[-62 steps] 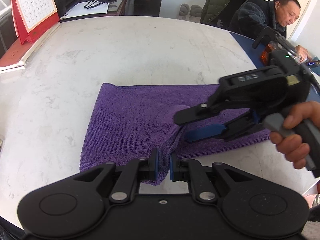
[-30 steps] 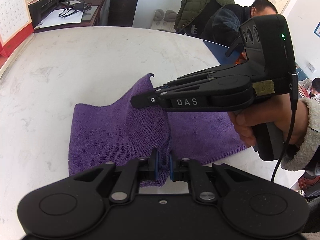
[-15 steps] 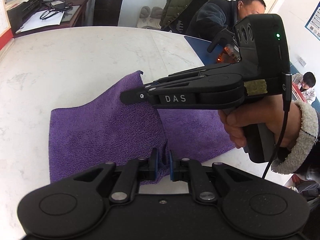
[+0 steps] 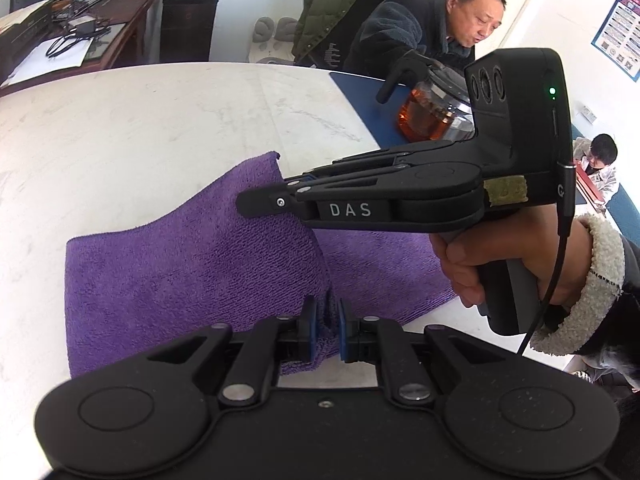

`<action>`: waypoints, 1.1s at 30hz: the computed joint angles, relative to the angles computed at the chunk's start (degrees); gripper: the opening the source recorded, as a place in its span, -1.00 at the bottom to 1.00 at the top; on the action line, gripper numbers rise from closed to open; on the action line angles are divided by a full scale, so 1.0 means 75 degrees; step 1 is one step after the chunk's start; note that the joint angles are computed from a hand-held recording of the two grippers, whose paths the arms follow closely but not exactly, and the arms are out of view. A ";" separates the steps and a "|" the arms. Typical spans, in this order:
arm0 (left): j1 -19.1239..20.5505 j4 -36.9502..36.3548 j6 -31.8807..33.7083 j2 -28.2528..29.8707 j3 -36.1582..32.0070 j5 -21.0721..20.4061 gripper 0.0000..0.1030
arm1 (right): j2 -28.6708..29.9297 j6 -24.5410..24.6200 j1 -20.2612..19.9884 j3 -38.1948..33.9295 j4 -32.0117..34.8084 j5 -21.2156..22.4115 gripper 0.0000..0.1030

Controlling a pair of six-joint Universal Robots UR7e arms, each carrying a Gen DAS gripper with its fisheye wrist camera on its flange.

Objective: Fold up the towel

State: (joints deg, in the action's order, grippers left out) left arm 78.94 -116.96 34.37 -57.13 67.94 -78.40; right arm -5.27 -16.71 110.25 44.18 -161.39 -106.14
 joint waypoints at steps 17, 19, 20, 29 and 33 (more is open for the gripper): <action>-0.0287 0.0386 0.0174 0.0271 0.0044 -0.0143 -0.82 | -0.1239 0.0218 -0.0385 0.2190 -0.1226 0.0204 -0.92; -0.0303 0.0473 0.0236 0.0311 0.0000 -0.0157 -0.82 | -0.1299 0.0261 -0.0419 0.2298 -0.1312 0.0207 -0.92; -0.0311 0.0525 0.0257 0.0345 -0.0038 -0.0151 -0.82 | -0.1324 0.0286 -0.0433 0.2344 -0.1355 0.0203 -0.92; -0.0218 0.0880 0.0942 0.0238 0.0040 0.0124 -0.67 | -0.1693 0.0726 -0.0567 0.2962 -0.1749 0.0030 -0.89; -0.0260 0.0081 0.2360 -0.0084 0.0900 0.0562 -0.41 | -0.1915 0.1164 -0.0619 0.3461 -0.1854 0.0018 -0.74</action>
State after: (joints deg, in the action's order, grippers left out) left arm 76.99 -116.35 52.07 -57.77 74.69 -74.19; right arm -19.63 -7.98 105.60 70.14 -175.30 -106.00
